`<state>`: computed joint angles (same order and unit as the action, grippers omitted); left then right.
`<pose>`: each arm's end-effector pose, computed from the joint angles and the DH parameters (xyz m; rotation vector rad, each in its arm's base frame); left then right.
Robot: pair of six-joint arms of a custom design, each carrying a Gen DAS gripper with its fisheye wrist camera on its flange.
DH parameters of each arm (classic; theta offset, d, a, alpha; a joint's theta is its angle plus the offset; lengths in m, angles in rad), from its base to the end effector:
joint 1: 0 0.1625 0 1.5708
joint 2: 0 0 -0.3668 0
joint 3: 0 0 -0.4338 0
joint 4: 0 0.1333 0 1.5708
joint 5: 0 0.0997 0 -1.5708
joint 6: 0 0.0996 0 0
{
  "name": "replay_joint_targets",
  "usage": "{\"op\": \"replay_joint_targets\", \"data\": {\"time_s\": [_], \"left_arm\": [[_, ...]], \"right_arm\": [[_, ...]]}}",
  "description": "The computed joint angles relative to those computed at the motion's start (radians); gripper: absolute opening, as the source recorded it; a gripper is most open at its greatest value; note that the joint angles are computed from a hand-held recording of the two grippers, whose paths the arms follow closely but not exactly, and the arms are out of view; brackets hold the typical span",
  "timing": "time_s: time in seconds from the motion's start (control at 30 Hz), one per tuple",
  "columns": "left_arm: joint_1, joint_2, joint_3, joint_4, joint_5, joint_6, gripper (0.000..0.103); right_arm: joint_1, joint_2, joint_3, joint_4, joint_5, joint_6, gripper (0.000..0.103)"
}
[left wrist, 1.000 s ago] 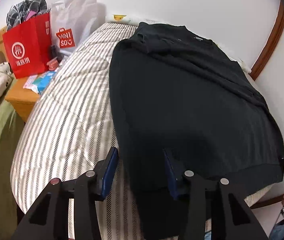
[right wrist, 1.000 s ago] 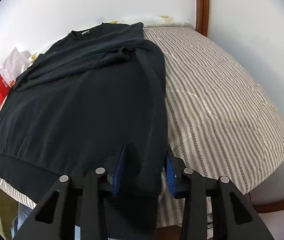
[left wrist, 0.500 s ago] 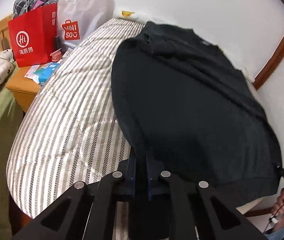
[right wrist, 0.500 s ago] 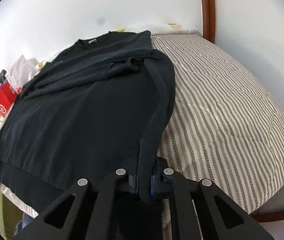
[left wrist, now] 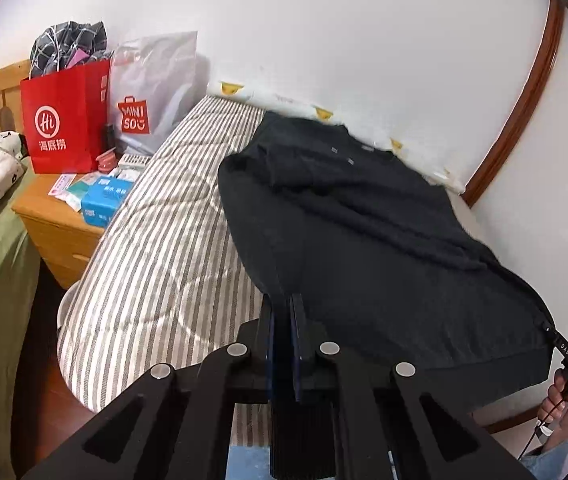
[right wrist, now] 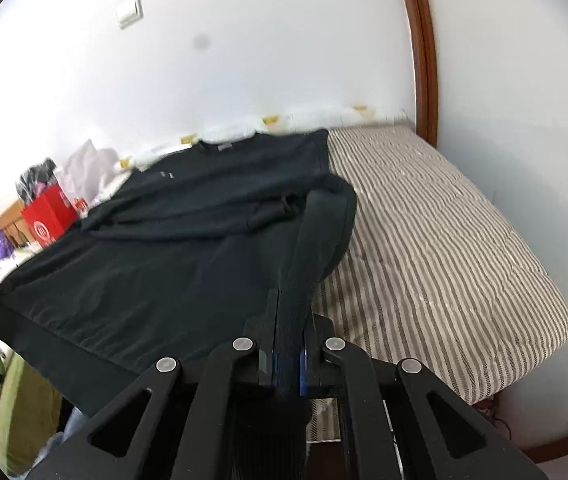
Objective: Fold small clothes
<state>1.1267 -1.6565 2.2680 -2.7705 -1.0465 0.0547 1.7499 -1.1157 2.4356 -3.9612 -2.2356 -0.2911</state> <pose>-0.0299 -0.4892 0.2625 0.4368 2.5708 -0.9073 0.1394 -0.3666 0.1216 0.0728 -2.1939 1.2317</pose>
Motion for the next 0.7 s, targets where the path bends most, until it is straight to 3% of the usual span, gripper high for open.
{"op": "replay_joint_targets", "data": {"time_s": [0.27, 0.4, 0.5, 0.7], "left_arm": [[0.004, 0.1, -0.108, -0.062, -0.033, 0.02, 0.007], [0.006, 0.186, -0.193, -0.101, -0.03, 0.045, 0.007], [0.021, 0.25, -0.258, -0.15, -0.082, 0.071, 0.007], [0.03, 0.415, -0.433, -0.153, -0.064, 0.066, 0.007]], "right_arm": [[0.012, -0.022, -0.082, 0.052, 0.017, -0.015, 0.006], [-0.003, -0.034, -0.14, 0.086, 0.042, -0.023, 0.006], [-0.017, -0.029, -0.196, 0.118, 0.066, -0.026, 0.006], [-0.051, 0.02, -0.352, 0.224, 0.087, -0.013, 0.006]]}}
